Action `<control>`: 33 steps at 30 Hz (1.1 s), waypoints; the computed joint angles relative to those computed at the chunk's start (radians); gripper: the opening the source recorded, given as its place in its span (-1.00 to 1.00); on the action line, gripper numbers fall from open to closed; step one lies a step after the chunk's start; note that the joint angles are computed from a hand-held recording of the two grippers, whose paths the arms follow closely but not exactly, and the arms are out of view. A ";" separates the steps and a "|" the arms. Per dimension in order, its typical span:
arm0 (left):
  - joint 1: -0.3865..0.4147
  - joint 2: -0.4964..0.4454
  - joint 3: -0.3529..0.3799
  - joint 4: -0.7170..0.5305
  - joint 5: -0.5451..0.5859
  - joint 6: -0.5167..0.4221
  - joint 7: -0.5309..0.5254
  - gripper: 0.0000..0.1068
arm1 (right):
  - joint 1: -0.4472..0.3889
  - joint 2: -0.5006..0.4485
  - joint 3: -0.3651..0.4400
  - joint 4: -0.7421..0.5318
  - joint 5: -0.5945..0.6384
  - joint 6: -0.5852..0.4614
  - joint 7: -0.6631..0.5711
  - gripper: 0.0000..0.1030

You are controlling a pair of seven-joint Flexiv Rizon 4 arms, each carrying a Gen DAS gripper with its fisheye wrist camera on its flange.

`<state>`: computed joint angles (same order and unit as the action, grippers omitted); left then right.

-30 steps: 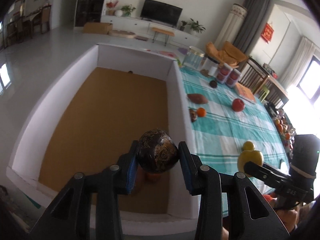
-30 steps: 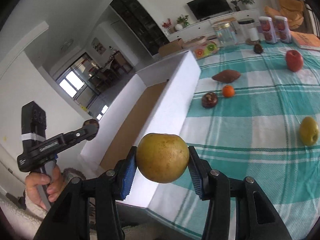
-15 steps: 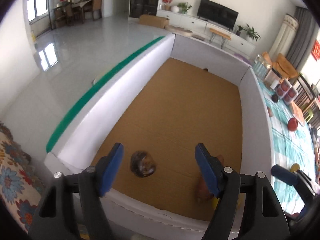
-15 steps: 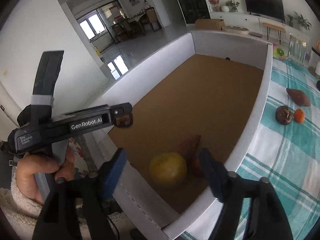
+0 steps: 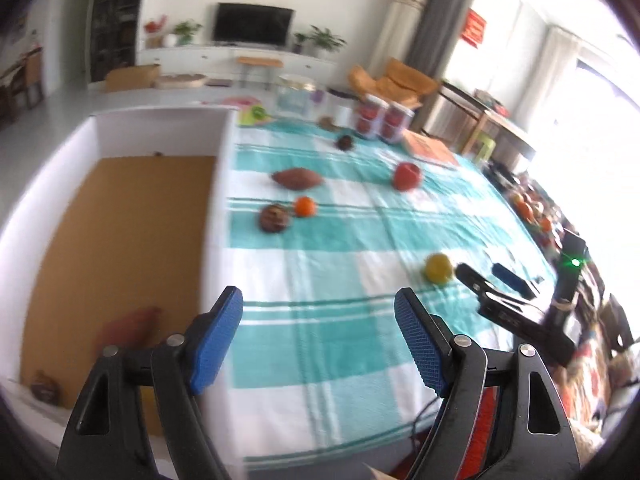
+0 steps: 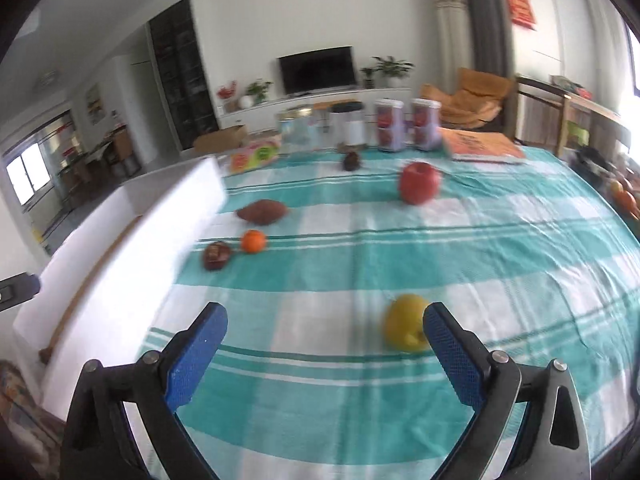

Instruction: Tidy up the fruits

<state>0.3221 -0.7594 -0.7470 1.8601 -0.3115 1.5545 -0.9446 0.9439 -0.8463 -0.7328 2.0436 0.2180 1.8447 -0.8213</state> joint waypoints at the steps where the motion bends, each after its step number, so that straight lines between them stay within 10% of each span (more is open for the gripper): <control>1: -0.015 -0.013 -0.007 -0.018 0.005 -0.051 0.016 0.51 | -0.019 0.002 0.006 0.019 0.024 -0.001 0.021 0.90; 9: -0.441 -0.116 0.381 -0.259 0.013 -0.119 -0.020 0.51 | -0.230 0.073 0.230 0.067 0.152 0.134 0.097 0.91; 15: -0.572 -0.247 0.544 -0.432 0.038 -0.074 -0.104 0.51 | -0.149 0.046 0.148 0.059 0.134 0.047 0.117 0.91; 33: -0.577 -0.308 0.562 -0.498 0.094 -0.066 -0.146 0.72 | -0.176 0.045 0.159 0.062 0.066 0.034 0.188 0.91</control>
